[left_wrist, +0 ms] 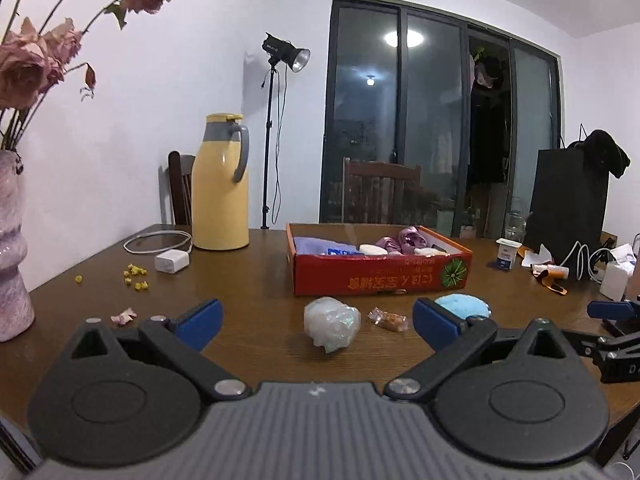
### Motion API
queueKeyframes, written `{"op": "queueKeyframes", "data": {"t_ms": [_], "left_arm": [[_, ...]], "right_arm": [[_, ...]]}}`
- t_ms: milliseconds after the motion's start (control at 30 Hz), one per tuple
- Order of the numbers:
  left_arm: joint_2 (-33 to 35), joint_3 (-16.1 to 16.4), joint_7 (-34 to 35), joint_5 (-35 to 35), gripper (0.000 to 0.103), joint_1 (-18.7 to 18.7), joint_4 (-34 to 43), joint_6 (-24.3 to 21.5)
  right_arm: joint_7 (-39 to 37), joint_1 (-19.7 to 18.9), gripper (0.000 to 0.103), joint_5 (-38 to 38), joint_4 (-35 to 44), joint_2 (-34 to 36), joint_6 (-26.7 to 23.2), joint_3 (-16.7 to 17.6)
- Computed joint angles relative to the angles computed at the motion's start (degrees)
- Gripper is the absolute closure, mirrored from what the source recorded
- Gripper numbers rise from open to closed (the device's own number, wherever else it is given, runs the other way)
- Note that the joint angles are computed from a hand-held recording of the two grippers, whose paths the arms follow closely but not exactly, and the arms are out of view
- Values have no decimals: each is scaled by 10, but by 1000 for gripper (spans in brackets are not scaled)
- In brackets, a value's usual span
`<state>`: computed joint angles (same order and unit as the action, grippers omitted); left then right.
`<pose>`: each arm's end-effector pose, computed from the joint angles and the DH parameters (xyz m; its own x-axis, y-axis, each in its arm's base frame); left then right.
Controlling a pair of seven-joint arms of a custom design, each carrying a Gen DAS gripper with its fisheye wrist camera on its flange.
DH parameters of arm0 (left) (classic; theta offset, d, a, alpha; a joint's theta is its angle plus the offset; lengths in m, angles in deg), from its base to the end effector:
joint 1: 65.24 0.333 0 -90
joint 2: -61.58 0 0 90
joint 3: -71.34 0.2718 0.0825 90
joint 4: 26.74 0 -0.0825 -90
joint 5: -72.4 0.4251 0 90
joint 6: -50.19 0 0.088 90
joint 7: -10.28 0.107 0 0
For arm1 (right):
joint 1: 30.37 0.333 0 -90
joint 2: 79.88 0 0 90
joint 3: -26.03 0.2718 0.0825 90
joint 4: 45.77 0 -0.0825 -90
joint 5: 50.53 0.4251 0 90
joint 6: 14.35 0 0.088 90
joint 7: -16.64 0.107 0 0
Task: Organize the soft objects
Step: 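Withdraw both grippers from the box back toward the pile, then grasp the clear plastic bag with the left gripper while the right gripper grasps the snack packet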
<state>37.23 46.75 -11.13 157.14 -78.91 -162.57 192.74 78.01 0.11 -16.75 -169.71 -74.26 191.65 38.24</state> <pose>0.4049 -0.3319 0.4646 0.1298 -0.9904 0.0472 -0.2501 -0.0787 -0.9650 0.4902 0.3532 0.4322 0.4765 -0.8791 0.0129 -0.2530 -0.1512 -0.9556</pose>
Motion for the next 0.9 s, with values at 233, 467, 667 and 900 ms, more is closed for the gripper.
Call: {"op": "queueKeyframes", "data": {"t_ms": [233, 467, 667, 900], "left_arm": [[34, 14, 22, -21, 0, 4, 17, 7], [83, 33, 31, -28, 0, 13, 54, 15], [157, 56, 44, -11, 0, 15, 120, 35], [266, 95, 76, 2, 1, -2, 219, 54]], "right_arm": [[-64, 13, 10, 57, 49, 44, -3, -4], [-50, -2, 12, 24, 111, 89, -50, -1], [-110, 58, 16, 88, 205, 145, -100, -70], [-98, 151, 19, 119, 343, 235, -188, -205]]}}
